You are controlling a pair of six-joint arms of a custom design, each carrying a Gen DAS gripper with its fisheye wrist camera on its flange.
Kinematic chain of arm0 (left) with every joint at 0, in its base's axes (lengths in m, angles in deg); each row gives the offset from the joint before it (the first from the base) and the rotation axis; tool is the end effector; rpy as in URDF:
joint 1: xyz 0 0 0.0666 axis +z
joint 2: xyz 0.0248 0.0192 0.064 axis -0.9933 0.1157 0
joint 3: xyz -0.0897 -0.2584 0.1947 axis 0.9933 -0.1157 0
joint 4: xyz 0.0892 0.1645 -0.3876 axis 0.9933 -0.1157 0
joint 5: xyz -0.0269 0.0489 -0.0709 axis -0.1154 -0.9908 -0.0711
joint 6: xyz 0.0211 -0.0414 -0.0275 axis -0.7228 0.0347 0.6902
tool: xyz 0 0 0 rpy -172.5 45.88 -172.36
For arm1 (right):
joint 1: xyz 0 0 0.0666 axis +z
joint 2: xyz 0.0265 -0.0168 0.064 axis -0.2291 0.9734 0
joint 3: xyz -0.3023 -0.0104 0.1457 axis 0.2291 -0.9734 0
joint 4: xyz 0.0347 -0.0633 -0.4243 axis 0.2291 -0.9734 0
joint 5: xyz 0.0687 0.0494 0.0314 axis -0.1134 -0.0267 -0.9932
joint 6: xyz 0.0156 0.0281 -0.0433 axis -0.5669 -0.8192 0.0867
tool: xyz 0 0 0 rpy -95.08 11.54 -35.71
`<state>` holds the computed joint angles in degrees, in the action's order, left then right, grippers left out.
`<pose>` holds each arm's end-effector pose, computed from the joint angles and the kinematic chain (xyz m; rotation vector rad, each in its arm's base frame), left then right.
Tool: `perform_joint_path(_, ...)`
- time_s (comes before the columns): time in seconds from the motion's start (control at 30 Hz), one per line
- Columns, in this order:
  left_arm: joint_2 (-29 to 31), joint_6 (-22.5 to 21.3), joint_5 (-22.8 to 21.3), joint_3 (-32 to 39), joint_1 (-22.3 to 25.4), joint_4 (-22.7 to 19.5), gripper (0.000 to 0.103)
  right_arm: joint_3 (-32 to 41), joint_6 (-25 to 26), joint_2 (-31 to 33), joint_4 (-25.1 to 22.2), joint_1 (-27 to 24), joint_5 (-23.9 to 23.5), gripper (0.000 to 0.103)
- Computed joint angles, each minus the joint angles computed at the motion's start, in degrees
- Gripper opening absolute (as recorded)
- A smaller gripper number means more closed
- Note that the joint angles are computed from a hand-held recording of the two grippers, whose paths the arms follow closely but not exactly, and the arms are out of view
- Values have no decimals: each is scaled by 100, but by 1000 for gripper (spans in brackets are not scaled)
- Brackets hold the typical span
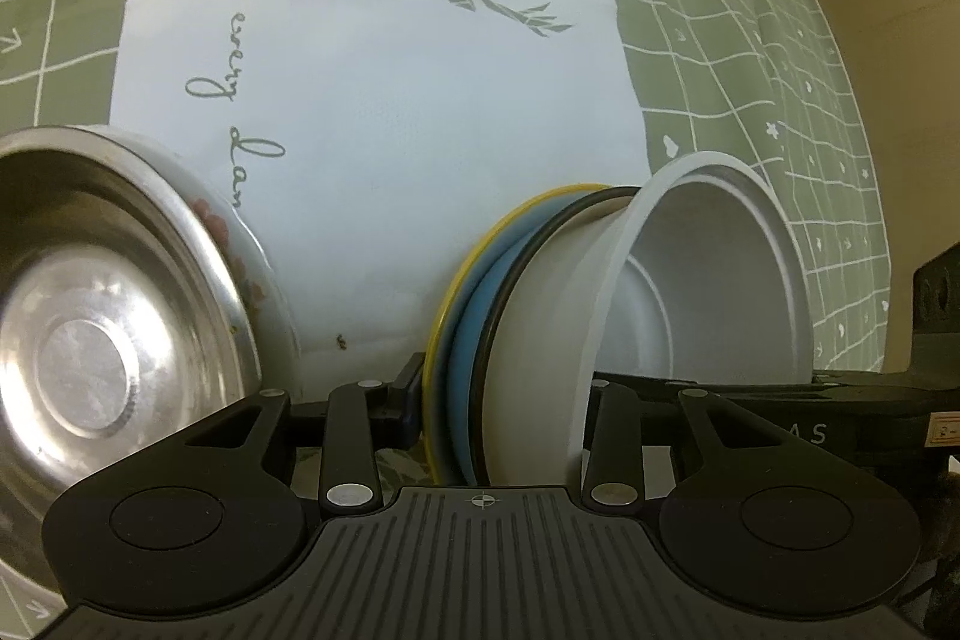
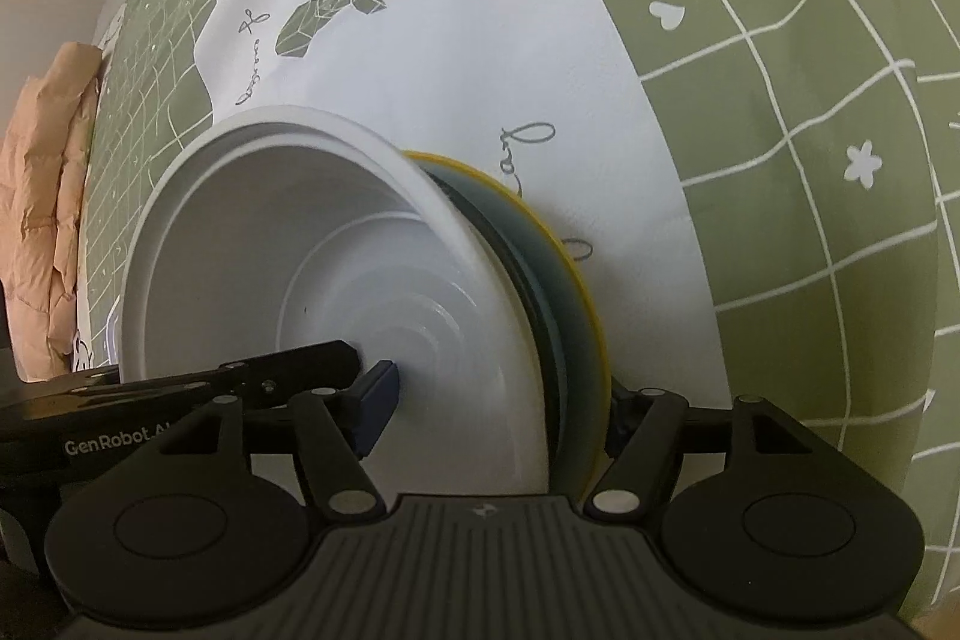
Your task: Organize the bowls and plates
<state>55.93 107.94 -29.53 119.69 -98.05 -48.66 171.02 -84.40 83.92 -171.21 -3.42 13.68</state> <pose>0.4745 -0.1354 0.3431 -0.3336 2.8711 -0.5795 0.5475 0.1114 0.3334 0.2115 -2.9810 -0.7449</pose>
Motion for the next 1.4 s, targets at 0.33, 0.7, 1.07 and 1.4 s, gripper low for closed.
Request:
perform_joint_path(0.33,-99,-126,-140,18,23,-21,41,36,-253,49,-31,10,-154,72)
perform_joint_path(0.7,44,-317,-248,230,-69,-166,47,-72,6,-98,303,46,249,68)
perform_joint_path(1.07,99,-398,-188,240,-81,-142,54,-75,23,-70,219,5,71,67)
perform_joint_path(1.4,12,-458,-30,91,22,-70,49,-68,-35,-71,88,63,34,68)
